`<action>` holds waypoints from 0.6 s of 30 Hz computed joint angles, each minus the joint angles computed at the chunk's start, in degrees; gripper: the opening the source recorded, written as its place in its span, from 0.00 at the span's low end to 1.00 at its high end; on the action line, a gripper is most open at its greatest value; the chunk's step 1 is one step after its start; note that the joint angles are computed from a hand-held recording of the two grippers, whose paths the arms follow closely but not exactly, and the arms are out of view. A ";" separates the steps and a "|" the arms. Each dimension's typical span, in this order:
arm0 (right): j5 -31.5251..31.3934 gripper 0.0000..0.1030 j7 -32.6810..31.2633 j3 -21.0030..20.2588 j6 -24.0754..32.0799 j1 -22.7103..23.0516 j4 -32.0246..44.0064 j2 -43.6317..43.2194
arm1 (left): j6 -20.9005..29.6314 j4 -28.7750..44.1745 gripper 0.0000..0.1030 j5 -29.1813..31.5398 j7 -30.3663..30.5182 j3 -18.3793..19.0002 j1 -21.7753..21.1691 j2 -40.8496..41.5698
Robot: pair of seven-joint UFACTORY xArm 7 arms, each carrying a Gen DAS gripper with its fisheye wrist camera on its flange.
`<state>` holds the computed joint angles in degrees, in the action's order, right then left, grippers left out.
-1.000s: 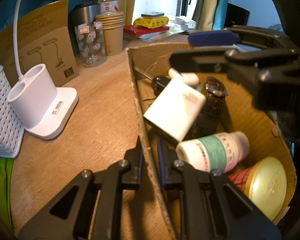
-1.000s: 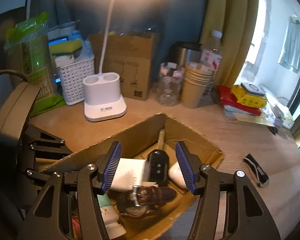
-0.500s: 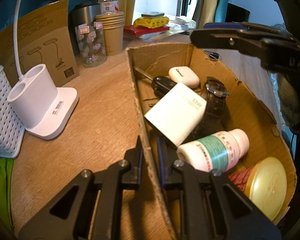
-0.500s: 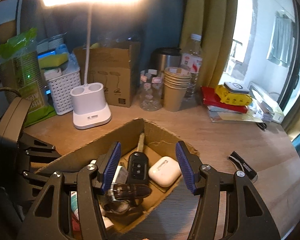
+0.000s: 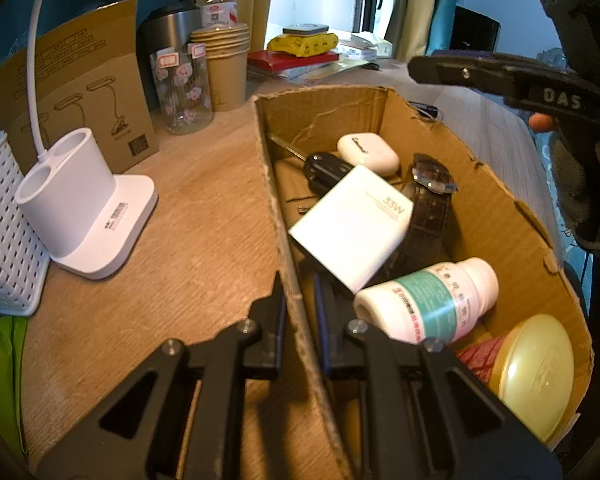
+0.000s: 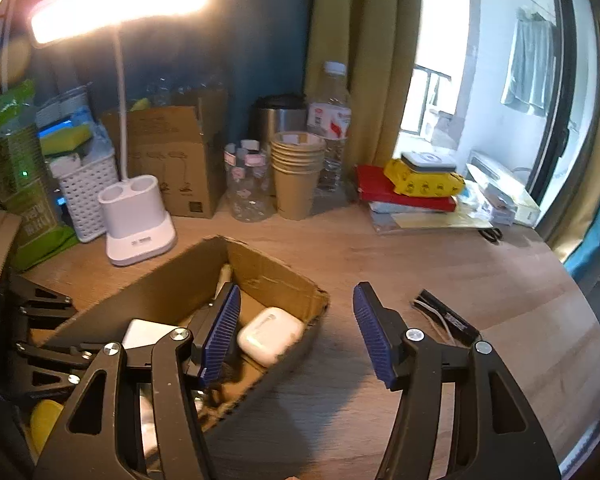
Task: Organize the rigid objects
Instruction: 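Lower the charger into the box and open the right tool, then move the right tool to the black flashlight and grasp it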
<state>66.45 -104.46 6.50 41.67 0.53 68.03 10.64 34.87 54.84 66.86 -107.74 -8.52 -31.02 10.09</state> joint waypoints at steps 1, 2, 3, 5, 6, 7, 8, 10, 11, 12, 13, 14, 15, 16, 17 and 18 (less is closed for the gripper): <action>-0.19 0.60 0.36 -0.08 -0.16 -0.01 0.35 0.41 | 0.09 0.06 0.14 -0.06 -0.02 -0.05 -0.07 0.04; -0.40 0.60 0.69 -0.09 -0.47 -0.02 0.76 0.92 | 0.03 0.03 0.14 -0.03 -0.01 -0.01 -0.04 0.02; -0.46 0.60 0.82 -0.02 -1.09 -0.05 1.06 1.36 | 0.01 0.01 0.14 -0.02 0.00 0.01 -0.03 0.01; -0.55 0.60 1.08 0.16 -1.80 -0.30 1.63 2.07 | -0.01 0.00 0.14 -0.01 0.00 0.03 -0.02 0.00; -0.58 0.60 1.14 0.29 -2.28 -0.41 1.92 2.46 | 0.04 0.03 0.14 -0.04 -0.01 -0.01 -0.06 0.01; -0.58 0.61 1.15 0.44 -3.01 -0.49 2.05 2.73 | 0.00 0.01 0.14 -0.02 0.00 0.02 -0.03 0.01; -0.53 0.61 1.12 0.62 -4.08 -0.49 2.27 3.13 | 0.02 0.02 0.14 -0.03 0.00 0.01 -0.04 0.01; -0.54 0.61 1.61 0.96 -5.14 -0.75 2.89 3.91 | -0.03 -0.01 0.14 0.00 0.01 0.03 -0.01 0.00; -0.63 0.62 1.93 1.10 -5.16 -1.00 3.30 4.29 | 0.02 0.02 0.14 -0.03 0.00 0.01 -0.04 0.01; -0.76 0.62 2.11 1.25 -5.32 -1.20 3.66 4.62 | -0.04 -0.01 0.14 0.00 0.01 0.04 0.00 0.00; -0.84 0.63 2.19 1.42 -5.64 -1.36 3.90 4.90 | -0.03 0.00 0.14 0.00 -0.01 0.03 -0.02 0.00; -0.94 0.65 2.23 1.58 -6.14 -1.48 4.24 5.33 | 0.00 0.01 0.14 -0.02 -0.01 0.01 -0.03 0.01; -1.15 0.65 2.42 1.76 -6.64 -1.55 4.53 5.71 | -0.03 -0.01 0.14 0.00 0.01 0.04 0.00 0.00; -1.31 0.65 2.66 1.95 -7.56 -1.54 4.78 6.14 | -0.03 -0.01 0.14 0.00 0.01 0.03 0.00 0.00; -1.39 0.65 2.82 2.16 -8.80 -1.50 5.10 6.68 | -0.01 0.01 0.14 -0.02 0.00 0.01 -0.02 0.00; -1.50 0.65 2.93 2.41 -9.92 -1.53 5.41 7.21 | -0.05 -0.01 0.14 0.00 0.02 0.04 0.00 0.00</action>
